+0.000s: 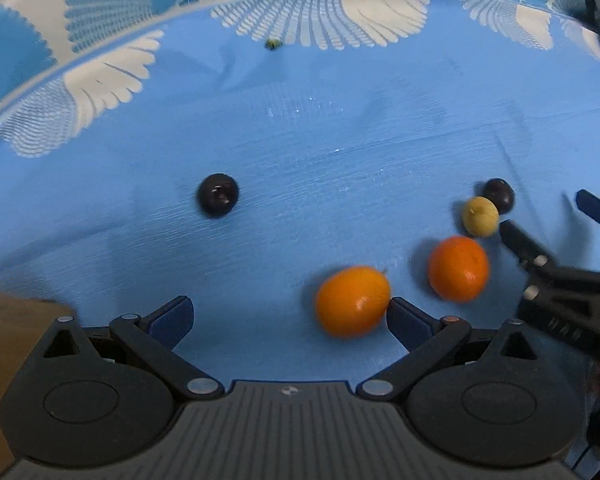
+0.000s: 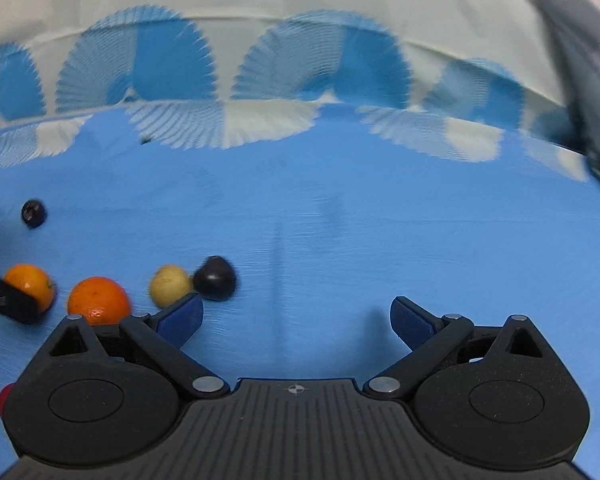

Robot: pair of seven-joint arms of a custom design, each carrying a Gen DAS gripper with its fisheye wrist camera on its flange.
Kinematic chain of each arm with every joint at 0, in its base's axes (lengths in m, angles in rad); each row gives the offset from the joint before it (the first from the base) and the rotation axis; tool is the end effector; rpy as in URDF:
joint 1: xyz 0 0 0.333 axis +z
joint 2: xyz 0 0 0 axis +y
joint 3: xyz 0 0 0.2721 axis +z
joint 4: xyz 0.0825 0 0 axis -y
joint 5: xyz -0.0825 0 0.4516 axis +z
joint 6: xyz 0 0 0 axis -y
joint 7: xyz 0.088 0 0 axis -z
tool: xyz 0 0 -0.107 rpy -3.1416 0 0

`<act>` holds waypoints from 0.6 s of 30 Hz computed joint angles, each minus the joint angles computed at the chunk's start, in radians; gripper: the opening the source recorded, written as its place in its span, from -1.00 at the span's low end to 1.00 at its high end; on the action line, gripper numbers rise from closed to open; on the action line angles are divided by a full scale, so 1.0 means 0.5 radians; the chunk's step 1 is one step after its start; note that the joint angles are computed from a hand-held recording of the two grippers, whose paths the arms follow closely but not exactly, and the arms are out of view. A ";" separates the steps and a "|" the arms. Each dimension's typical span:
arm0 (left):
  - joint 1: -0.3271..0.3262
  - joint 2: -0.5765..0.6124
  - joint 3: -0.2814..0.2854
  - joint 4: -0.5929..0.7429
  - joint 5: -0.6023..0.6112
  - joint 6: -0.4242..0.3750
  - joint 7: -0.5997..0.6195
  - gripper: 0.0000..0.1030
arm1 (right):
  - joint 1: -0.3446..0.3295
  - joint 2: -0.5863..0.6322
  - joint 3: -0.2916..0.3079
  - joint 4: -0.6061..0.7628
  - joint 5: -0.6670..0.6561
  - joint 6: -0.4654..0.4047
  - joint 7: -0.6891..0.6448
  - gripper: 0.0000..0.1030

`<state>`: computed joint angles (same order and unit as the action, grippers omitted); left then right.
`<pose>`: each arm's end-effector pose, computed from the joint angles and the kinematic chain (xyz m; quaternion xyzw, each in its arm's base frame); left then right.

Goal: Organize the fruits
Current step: 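Grasp a tangerine with the left tool while the right tool grasps a dark plum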

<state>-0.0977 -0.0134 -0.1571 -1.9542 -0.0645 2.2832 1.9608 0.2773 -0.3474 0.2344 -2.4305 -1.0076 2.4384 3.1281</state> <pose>0.6272 -0.1652 0.4485 -0.4546 0.8739 -0.1320 0.1107 0.4727 0.2606 0.3938 -0.5188 0.7401 -0.3597 0.2317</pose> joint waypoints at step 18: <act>0.018 -0.221 0.034 -0.119 -0.319 -0.123 0.164 -0.32 | 0.090 -0.069 0.027 -0.025 -0.121 -0.044 0.102 -0.47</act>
